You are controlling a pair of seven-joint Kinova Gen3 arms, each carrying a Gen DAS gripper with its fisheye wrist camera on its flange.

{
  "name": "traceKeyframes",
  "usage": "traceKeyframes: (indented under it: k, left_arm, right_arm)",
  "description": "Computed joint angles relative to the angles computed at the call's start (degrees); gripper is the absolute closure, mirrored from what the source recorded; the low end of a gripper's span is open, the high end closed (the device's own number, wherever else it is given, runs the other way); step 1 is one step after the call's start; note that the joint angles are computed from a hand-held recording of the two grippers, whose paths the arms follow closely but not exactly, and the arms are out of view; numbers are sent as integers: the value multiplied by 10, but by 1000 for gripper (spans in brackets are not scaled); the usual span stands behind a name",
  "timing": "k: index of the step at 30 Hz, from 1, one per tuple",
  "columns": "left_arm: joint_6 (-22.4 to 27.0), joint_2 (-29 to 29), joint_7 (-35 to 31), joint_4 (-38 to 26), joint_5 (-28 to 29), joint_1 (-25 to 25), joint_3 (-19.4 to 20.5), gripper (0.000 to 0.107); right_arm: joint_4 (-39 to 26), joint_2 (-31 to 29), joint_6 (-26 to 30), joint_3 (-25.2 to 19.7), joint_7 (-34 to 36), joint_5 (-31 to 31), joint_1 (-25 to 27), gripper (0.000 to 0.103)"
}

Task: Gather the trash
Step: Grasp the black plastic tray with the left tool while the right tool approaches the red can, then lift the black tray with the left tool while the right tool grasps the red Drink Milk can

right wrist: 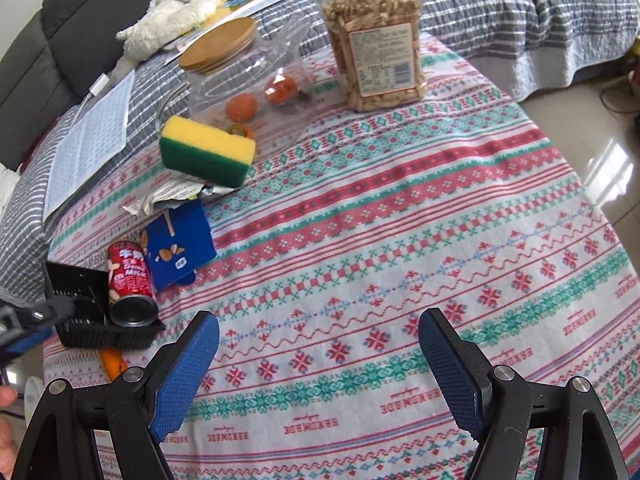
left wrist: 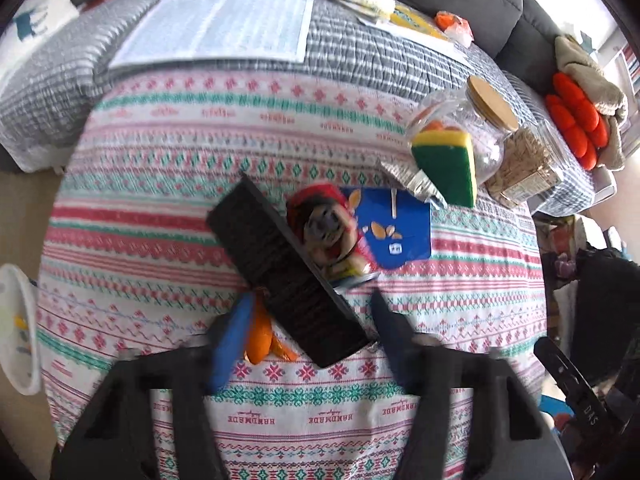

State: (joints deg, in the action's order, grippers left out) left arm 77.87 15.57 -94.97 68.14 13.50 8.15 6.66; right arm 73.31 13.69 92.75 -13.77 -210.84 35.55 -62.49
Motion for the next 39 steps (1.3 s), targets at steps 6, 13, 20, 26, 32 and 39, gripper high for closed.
traceKeyframes:
  k: [6, 13, 20, 26, 32, 39]
  left_arm:
    - [-35, -42, -81, 62, 44, -49, -11, 68]
    - [-26, -75, -194, 111, 142, -135, -43, 76]
    - [-20, -97, -289, 168, 226, -213, -87, 76]
    - [5, -77, -288, 154, 234, -256, -103, 76]
    - [27, -67, -295, 142, 233, -288, -107, 76]
    - [49, -59, -305, 135, 236, -320, -113, 76]
  right_arm:
    - [-1, 4, -42, 4, 3, 0, 10, 18]
    - [-39, 38, -94, 20, 55, -10, 22, 18]
    - [-103, 94, -147, 49, 142, -32, 28, 18]
    - [-155, 150, -189, 80, 209, -80, 42, 32]
    - [-144, 167, -245, 115, 199, -82, 40, 41]
    - [-127, 176, -271, 124, 196, -90, 47, 50]
